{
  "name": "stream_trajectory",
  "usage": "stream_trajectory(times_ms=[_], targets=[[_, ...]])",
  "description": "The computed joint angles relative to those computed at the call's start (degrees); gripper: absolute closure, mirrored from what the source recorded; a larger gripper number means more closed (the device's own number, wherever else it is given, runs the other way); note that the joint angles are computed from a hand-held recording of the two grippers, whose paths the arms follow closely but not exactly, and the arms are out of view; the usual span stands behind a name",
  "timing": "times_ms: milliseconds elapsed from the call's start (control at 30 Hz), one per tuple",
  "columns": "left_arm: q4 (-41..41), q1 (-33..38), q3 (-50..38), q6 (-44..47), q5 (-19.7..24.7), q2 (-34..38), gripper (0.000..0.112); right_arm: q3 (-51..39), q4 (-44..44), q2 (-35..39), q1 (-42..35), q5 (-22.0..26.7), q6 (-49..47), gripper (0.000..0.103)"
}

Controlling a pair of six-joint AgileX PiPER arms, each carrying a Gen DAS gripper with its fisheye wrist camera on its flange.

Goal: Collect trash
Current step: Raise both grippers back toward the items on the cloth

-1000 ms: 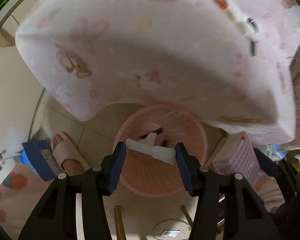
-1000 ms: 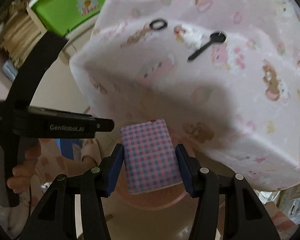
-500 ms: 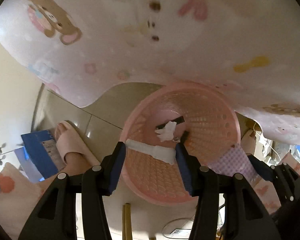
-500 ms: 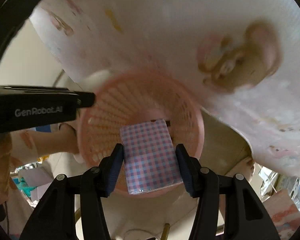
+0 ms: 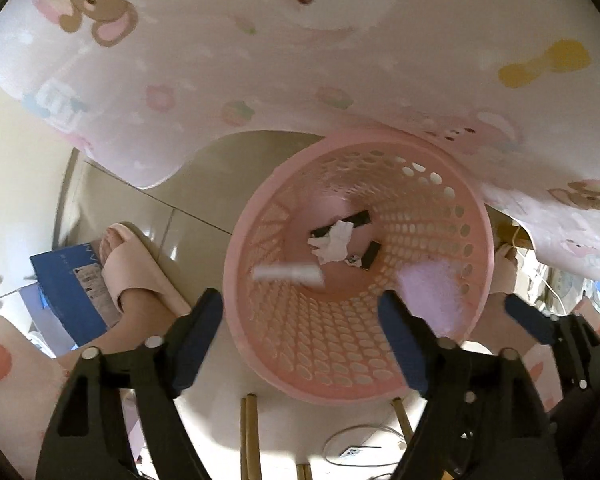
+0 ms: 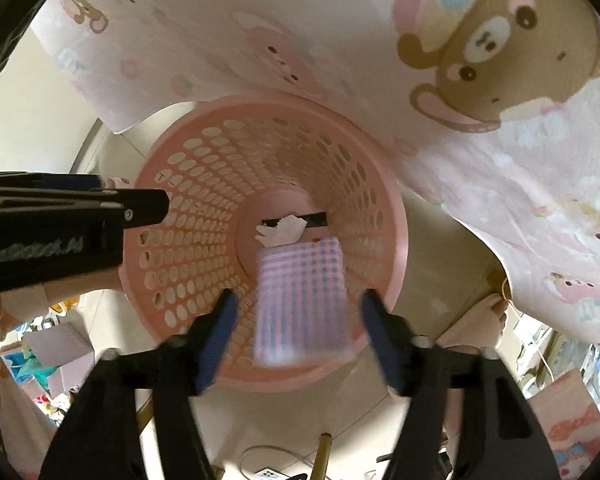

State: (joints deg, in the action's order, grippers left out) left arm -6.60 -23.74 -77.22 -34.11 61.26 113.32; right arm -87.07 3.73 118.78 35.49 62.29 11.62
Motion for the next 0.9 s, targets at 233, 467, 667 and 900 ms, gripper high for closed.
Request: stream_trajectory(times_ms=[233, 467, 667, 900], targets=[[2.4, -0.2, -0.8, -1.1, 1.5, -1.8, 0.033, 0.1, -3.1, -1.3, 0.4, -0.3, 2.3, 0.024], [5.9, 0.0, -1.5, -3.0, 2.0, -8.5, 0.031, 1.0, -14.9, -8.0, 3.6, -2.8, 12.8, 0.024], [15.1, -2.5, -2.5, -6.2, 2.8, -14.4, 0.021, 3.6, -22.0, -16.8, 5.9, -6.6, 17.6, 0.024], [21.5, -2.6, -2.3, -11.0, -0.4, -20.3, 0.021, 6.2, -34.4, -25.8, 8.0, -10.6, 28.6, 0.024]])
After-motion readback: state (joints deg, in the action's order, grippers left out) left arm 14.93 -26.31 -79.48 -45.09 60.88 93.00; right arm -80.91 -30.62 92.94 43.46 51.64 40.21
